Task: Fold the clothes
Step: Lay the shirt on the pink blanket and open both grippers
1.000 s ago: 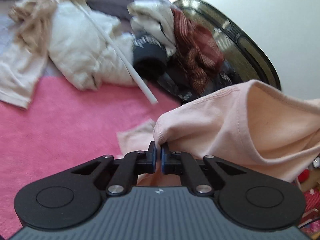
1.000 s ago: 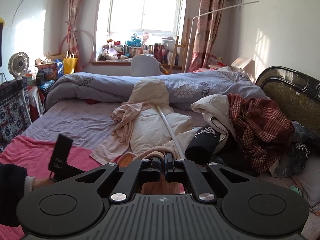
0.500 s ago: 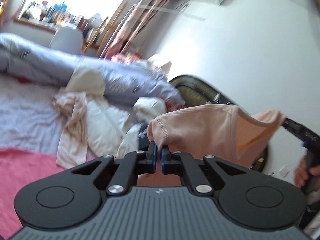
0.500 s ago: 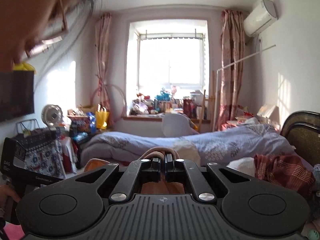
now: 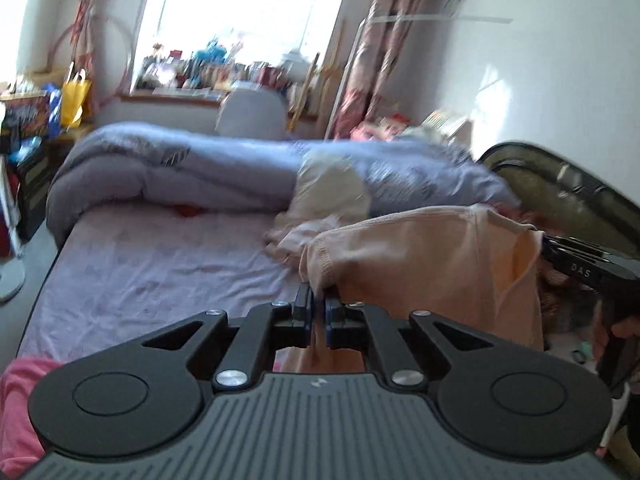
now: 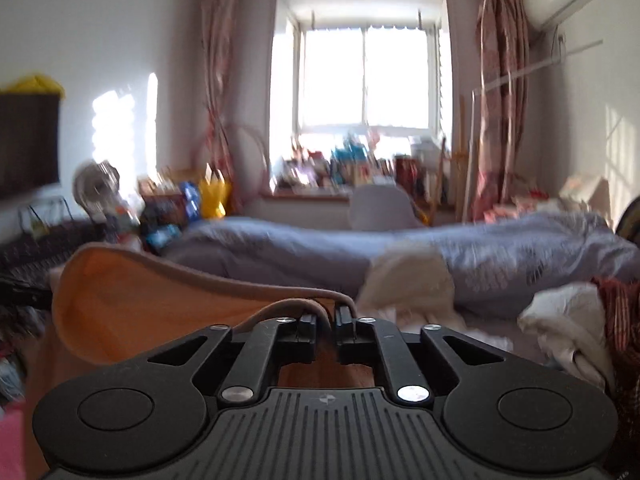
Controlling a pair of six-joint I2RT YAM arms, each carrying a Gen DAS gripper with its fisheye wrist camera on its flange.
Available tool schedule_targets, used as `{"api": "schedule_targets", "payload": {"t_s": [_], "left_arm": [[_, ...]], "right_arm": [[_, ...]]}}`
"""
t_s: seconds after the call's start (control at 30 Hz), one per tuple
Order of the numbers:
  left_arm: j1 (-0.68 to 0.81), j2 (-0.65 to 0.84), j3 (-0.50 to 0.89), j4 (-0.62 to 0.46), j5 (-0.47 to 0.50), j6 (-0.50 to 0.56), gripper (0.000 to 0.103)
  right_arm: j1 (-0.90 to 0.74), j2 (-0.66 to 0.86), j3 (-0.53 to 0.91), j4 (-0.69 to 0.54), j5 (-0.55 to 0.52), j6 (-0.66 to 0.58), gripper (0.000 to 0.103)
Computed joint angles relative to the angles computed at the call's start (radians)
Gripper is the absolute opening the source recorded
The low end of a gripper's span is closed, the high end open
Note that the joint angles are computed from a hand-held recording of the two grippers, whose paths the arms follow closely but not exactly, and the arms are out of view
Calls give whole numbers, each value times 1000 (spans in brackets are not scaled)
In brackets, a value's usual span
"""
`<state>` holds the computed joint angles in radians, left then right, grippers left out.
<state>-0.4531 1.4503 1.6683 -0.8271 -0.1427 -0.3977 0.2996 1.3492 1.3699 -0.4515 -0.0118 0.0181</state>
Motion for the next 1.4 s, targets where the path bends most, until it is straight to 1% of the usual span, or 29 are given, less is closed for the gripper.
{"api": "schedule_targets", "payload": {"t_s": [0.03, 0.07, 0.1, 0.13, 0.2, 0.23, 0.3, 0.33, 0.43, 0.5, 0.57, 0.6, 0.67, 0.7, 0.73, 0.77, 0.8, 0.83, 0.9, 0.93, 0.97, 1.07, 1.17, 1.23, 1.27, 1.3, 1.33, 1.37, 1.4], "left_arm": [[54, 103, 8, -4, 31, -18, 5], [97, 218, 42, -22, 53, -39, 5], [122, 311, 70, -50, 71, -72, 5], [133, 374, 73, -67, 81, -105, 5], [130, 429, 19, -45, 85, -127, 5], [121, 420, -31, -34, 76, -124, 7], [110, 358, -157, 8, 67, -125, 14], [107, 311, -226, 34, 65, -128, 24], [77, 112, -413, 68, 40, -162, 37], [34, -35, -504, 18, 29, -195, 44], [-43, -193, -585, -112, 7, -253, 54], [-99, -236, -604, -182, -9, -310, 56], [-210, -284, -644, -287, -2, -443, 66], [-261, -300, -679, -314, 17, -501, 69], [-300, -293, -704, -320, 34, -543, 71], [-326, -273, -720, -319, 50, -575, 71], [-349, -253, -736, -310, 57, -598, 71], [-380, -244, -749, -299, 32, -618, 70], [-392, -241, -740, -282, -11, -627, 53], [-367, -271, -741, -270, -7, -632, 15], [-342, -300, -737, -264, -10, -635, 3], [-263, -354, -649, -347, -127, -580, 2], [-125, -366, -541, -426, -271, -439, 2], [-1, -361, -493, -440, -382, -334, 3], [58, -352, -471, -434, -442, -284, 12], [94, -322, -451, -443, -523, -265, 14], [120, -302, -437, -459, -579, -257, 21], [141, -288, -429, -479, -615, -259, 39], [159, -279, -426, -495, -642, -258, 47]], "right_arm": [[13, 121, 58, -54, 14, 29, 30], [6, 197, 79, -98, -14, 78, 32], [-5, 222, 49, -93, -51, 106, 46], [-17, 198, 8, -127, -69, 102, 68], [-33, 89, -165, -80, -75, 112, 92], [-48, 45, -236, -75, -94, 112, 98], [-85, -50, -367, -80, -120, 90, 99], [-124, -99, -414, -120, -126, 28, 98], [-233, -256, -536, -299, -172, -171, 98], [-321, -329, -570, -446, -209, -342, 98], [-308, -425, -603, -591, -211, -423, 98], [-288, -471, -622, -643, -200, -436, 98], [-155, -524, -671, -645, -79, -422, 99], [-80, -533, -697, -629, -17, -401, 95], [-24, -535, -727, -606, 29, -373, 74], [14, -526, -742, -585, 59, -346, 56], [7, -515, -729, -595, 62, -329, 22], [0, -509, -723, -595, 62, -312, 14], [-10, -535, -704, -596, 89, -286, 13], [-18, -548, -676, -615, 114, -275, 10], [-43, -554, -643, -620, 144, -280, 10], [-164, -556, -556, -553, 251, -336, 10], [-322, -516, -522, -343, 314, -411, 10], [-397, -485, -513, -202, 355, -434, 12], [-427, -471, -510, -146, 364, -448, 15], [-450, -474, -510, -142, 341, -471, 24], [-467, -485, -513, -154, 302, -495, 43], [-472, -517, -517, -219, 222, -516, 53], [-466, -557, -532, -277, 151, -554, 65]]}}
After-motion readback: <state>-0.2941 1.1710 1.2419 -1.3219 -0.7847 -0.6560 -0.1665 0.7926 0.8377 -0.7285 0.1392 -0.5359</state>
